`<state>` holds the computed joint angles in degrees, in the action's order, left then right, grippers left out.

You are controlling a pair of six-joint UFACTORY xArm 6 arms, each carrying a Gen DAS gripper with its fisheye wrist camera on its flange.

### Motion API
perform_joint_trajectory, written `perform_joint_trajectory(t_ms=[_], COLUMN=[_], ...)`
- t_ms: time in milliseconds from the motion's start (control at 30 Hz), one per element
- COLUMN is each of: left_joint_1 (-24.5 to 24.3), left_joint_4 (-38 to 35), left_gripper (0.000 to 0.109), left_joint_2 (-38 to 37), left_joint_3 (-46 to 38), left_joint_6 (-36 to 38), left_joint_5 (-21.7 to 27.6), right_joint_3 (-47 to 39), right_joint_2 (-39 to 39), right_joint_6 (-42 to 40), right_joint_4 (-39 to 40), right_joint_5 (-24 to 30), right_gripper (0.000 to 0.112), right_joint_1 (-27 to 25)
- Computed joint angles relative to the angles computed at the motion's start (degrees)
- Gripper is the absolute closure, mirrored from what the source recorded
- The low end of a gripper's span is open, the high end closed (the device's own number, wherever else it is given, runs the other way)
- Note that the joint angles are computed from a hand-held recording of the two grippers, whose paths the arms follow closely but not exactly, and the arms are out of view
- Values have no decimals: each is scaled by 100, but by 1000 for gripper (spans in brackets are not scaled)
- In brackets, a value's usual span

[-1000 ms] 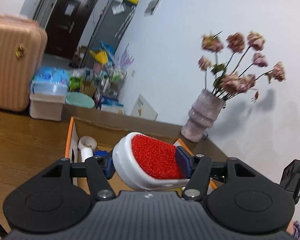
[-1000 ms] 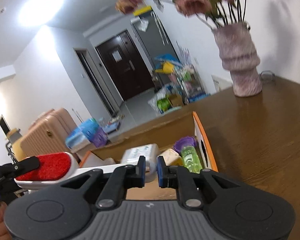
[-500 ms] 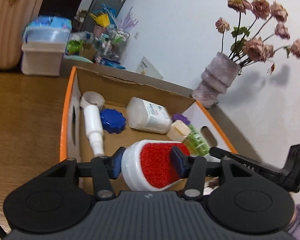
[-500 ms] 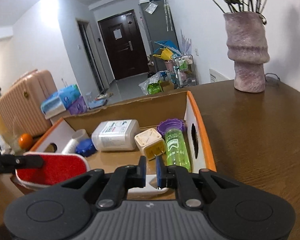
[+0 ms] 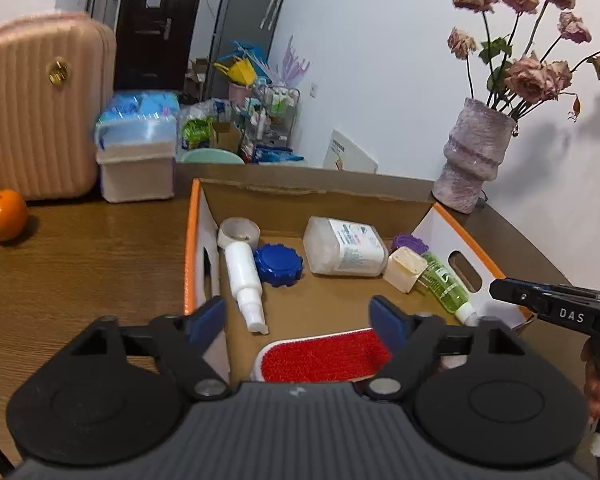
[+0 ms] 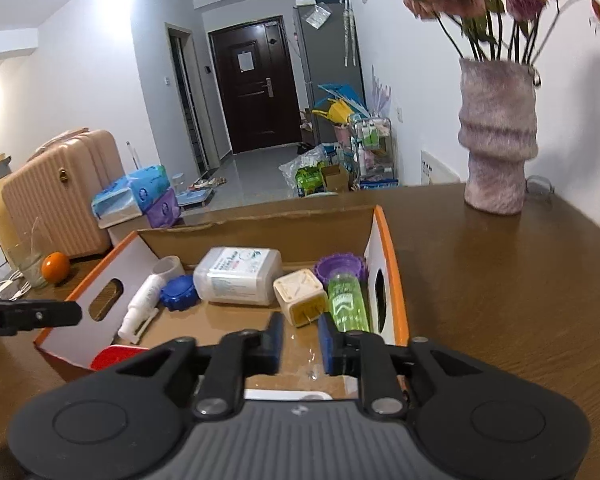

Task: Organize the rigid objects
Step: 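Carry the red lint brush into the cardboard box and open the left tool, then withdraw both tools from the box back over the table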

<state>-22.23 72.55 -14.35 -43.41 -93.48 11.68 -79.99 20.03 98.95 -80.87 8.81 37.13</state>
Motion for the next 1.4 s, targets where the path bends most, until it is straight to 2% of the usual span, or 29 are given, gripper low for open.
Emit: perform_joint_trajectory(t_ms=[167,233,400,500,600,733,800,1300,1400], left_joint_1=[-588,-801,-1605,-2083,-2621,-3430,-3710,-5596,-6048], left_joint_4=[64,13,403,655,1099,1581,1580,1190,1100], left_gripper=[10,7,6,6,6,6,6,6,6], left_joint_2=[-608,-858,-1397,-1578,-1709,-1808,-1874,-2287,-2315], left_joint_3=[221,341,588,722,871,1065,1160,1578,1603], left_joint_6=[231,272,-214,-517,-911,-1329,-1478,-1957,-2075], left_joint_5=[906,1145,2135,2706,3300,4292,4593,6396,6820], right_joint_3=[388,557,1088,1418,1761,2240,2409,3261,3419], right_joint_2=[-460,-674,-1364,-1756,-2128,-2520,-2625,-3290,-3410], right_joint_6=[-718,-678,3,630,1253,1926,2115,2598,2534], right_joint_4=[508,433,-284,-958,-1691,-2610,-2833,-2732,-2560], right_joint_5=[70,156,575,840,1230,2231,2585,3286,3600], right_gripper=[67,60,37,29,28,22,22,21,21], right_joint_1=[133,211,472,684,967,1541,1770,2769,3037])
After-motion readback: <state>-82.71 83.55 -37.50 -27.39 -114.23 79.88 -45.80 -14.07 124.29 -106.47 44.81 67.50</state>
